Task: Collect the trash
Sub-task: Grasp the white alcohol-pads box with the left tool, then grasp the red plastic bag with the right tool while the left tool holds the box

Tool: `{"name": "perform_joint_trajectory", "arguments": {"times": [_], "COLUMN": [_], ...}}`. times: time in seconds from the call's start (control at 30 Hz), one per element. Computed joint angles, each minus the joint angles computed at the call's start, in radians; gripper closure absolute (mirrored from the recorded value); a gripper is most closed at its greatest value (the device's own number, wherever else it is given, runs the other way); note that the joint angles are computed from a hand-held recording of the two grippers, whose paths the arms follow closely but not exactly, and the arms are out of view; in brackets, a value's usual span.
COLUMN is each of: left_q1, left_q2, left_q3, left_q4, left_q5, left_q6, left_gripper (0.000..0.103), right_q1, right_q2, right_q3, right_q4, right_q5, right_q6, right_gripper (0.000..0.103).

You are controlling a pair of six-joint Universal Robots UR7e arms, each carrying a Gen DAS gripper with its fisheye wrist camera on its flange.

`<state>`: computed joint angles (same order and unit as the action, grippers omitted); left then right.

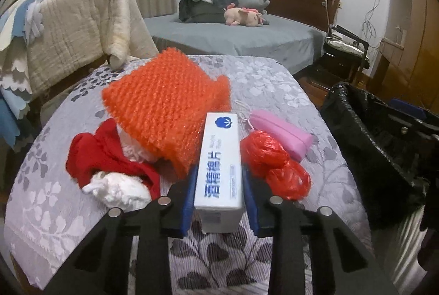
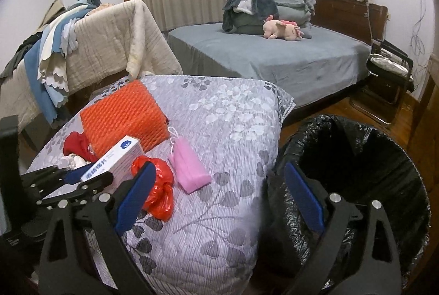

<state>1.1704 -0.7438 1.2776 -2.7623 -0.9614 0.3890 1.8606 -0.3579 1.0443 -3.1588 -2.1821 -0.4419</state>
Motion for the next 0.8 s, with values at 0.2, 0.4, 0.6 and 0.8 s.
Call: {"name": "perform_joint_trajectory", "arguments": {"times": [0.2, 0.4, 0.6, 0.8], "left_q1": [0.007, 0.014, 0.013, 0.013], "left_q2": [0.009, 0.051, 0.030, -0.021], "left_q3": [-0.008, -0.058, -0.035, 0.014], "left_q4": [0.037, 0.041, 0.049, 0.011], "left_q5": [0.000, -0.005, -0.013, -0.008], "left_q6": [-0.024, -0.014, -0.033, -0.031], "left_gripper": [0.058, 0.067, 0.073, 0.073], "right_q1": [0.001, -0.001, 0.001, 0.006], "right_q2": [0.001, 0.001, 0.008, 0.032], "right_q3": [0.000, -0.003, -0.016, -0.046], "right_q4": [-0.001, 0.002, 0.006, 0.047], "right_q5": [-0.002, 0.000, 0.005, 0.039], "right_q6": [0.000, -0.006, -0.013, -0.003], "right_gripper": [0.012, 0.017, 0.019, 0.030]}}
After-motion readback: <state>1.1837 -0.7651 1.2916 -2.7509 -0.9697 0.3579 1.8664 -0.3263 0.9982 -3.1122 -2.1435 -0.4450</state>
